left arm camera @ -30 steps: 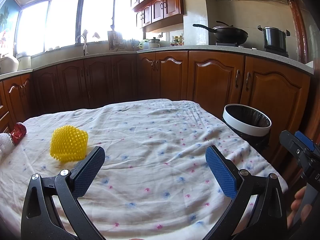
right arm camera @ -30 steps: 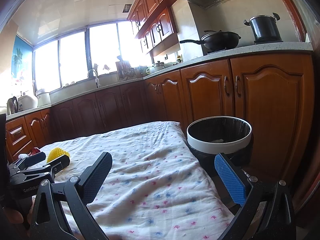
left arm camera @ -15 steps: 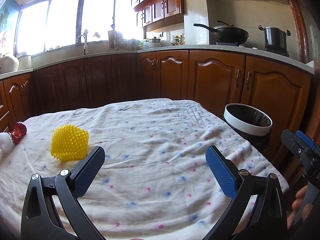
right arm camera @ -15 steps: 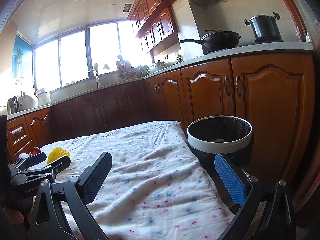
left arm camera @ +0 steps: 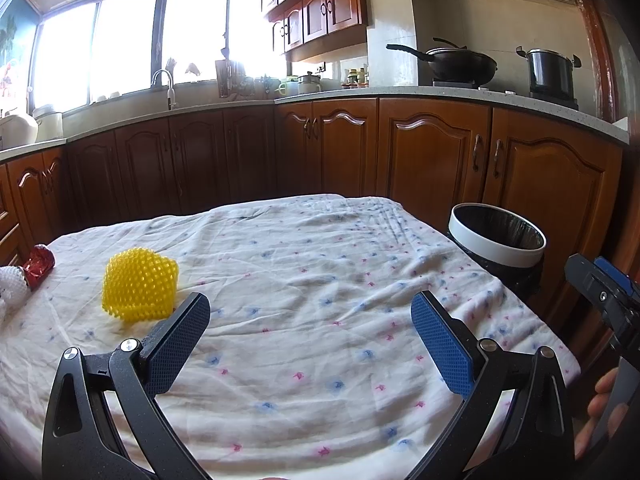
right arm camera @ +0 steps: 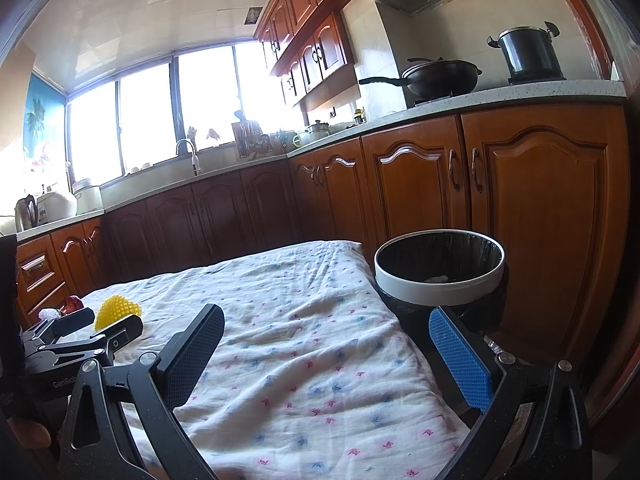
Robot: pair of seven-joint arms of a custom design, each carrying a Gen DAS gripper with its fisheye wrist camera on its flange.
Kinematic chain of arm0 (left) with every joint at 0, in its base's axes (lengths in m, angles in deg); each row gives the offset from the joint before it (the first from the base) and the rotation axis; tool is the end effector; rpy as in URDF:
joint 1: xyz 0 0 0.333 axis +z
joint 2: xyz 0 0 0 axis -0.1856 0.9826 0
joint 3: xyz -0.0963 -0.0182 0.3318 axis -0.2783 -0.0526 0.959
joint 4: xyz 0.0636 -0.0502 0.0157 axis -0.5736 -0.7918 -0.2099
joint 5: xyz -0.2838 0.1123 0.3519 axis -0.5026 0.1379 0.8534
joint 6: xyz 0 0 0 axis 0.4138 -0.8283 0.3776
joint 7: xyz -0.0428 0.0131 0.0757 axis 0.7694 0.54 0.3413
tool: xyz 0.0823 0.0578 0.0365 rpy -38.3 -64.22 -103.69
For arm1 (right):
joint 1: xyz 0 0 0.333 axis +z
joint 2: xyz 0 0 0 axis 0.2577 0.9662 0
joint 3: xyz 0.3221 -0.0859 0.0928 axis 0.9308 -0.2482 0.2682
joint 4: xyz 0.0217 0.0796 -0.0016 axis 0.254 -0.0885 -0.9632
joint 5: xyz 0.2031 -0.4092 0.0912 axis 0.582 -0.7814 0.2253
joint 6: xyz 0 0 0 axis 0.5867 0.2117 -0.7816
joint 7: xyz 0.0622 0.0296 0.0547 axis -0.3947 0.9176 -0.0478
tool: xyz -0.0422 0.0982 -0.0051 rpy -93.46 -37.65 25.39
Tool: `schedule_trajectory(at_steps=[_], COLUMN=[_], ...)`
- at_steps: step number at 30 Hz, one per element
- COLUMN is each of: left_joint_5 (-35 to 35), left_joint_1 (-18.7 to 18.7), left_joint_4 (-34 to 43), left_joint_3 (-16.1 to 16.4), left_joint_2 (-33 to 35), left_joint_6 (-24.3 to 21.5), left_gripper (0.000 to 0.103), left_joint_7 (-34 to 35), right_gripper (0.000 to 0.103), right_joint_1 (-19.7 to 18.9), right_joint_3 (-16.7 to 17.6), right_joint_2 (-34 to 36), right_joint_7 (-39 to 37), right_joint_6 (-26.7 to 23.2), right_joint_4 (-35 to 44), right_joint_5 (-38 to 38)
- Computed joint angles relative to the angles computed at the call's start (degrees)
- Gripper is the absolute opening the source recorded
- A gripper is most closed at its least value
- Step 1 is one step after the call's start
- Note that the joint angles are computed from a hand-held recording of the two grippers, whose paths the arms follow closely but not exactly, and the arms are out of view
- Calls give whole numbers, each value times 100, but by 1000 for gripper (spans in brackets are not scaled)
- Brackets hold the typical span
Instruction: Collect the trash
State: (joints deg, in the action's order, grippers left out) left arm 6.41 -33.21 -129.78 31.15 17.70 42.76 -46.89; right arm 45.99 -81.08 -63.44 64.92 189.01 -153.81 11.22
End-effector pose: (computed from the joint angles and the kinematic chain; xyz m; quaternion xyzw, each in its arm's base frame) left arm 0.5319 -0.4046 0.5159 -0.6521 0.5352 -0.3202 0.4310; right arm 0.5719 0.3511 0.4836 -0.6311 0.4953 -0.2932 0.5200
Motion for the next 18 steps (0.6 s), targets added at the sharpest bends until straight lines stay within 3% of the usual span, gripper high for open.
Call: schedule_trajectory(at_steps=[18], left_joint_5=[-28], left_joint_1=[9], left_joint_4=[-2], left_joint_3=[16], left_joint_2=[18], left_joint_6=[49], left_gripper=[103], left_joint_7=[34], right_gripper=[103], right_joint_1=[19], right_joint_3=[-6], right_joint_2=[12], right_joint_7=[-13], right_joint_6=[-28], right_joint_4=[11], right_joint_5=[51])
